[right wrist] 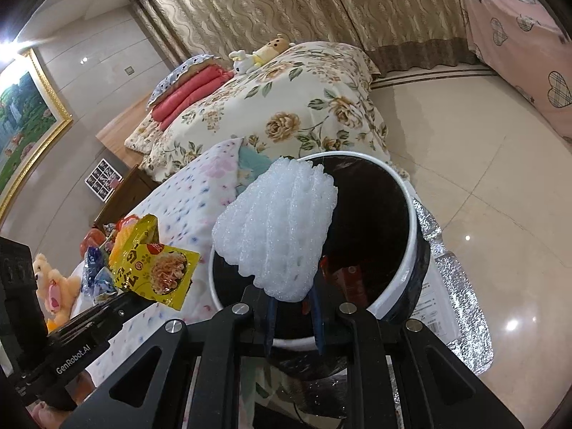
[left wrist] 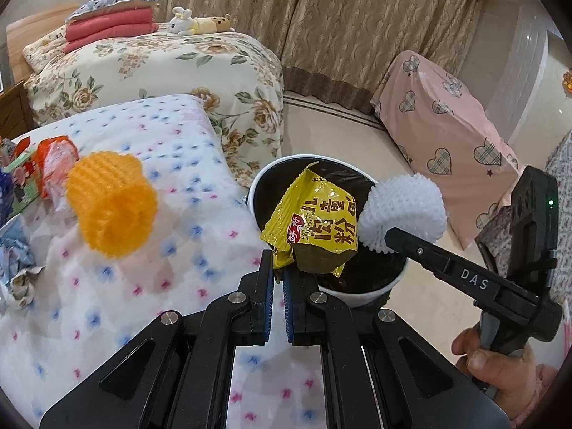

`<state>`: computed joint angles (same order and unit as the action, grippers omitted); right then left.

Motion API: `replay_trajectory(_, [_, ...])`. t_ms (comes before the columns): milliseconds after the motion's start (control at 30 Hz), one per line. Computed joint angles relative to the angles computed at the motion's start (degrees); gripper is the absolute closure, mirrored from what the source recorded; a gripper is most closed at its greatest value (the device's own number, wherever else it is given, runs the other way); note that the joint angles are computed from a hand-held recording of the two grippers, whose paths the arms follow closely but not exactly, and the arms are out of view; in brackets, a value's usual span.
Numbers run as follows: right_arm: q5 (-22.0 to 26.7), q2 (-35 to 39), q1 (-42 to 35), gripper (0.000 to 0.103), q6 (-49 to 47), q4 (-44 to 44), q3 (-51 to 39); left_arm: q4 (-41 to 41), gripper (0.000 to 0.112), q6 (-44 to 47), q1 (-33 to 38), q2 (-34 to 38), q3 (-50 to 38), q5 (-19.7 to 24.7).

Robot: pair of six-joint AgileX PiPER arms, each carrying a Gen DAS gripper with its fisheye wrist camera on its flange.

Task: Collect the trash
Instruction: 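Carry the noodle packet and white foam net over the trash bin, then open both tools to drop the noodle packet and foam net into the bin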

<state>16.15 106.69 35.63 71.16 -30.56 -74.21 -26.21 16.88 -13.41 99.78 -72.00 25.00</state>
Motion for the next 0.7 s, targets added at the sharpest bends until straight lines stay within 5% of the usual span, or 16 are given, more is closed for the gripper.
replay_trajectory(467, [2.8,2.7,-3.3,0.082,-13.6,12.3,-4.1,5.7,0.107,-6.0,-2.0,5.2,-6.5,2.2])
replay_trajectory(700, [2.8,1.6,-3.7,0.059,-10.4,10.3,-2.7,6.2,0.082,-7.1,-2.4,4.2,-5.3,1.3])
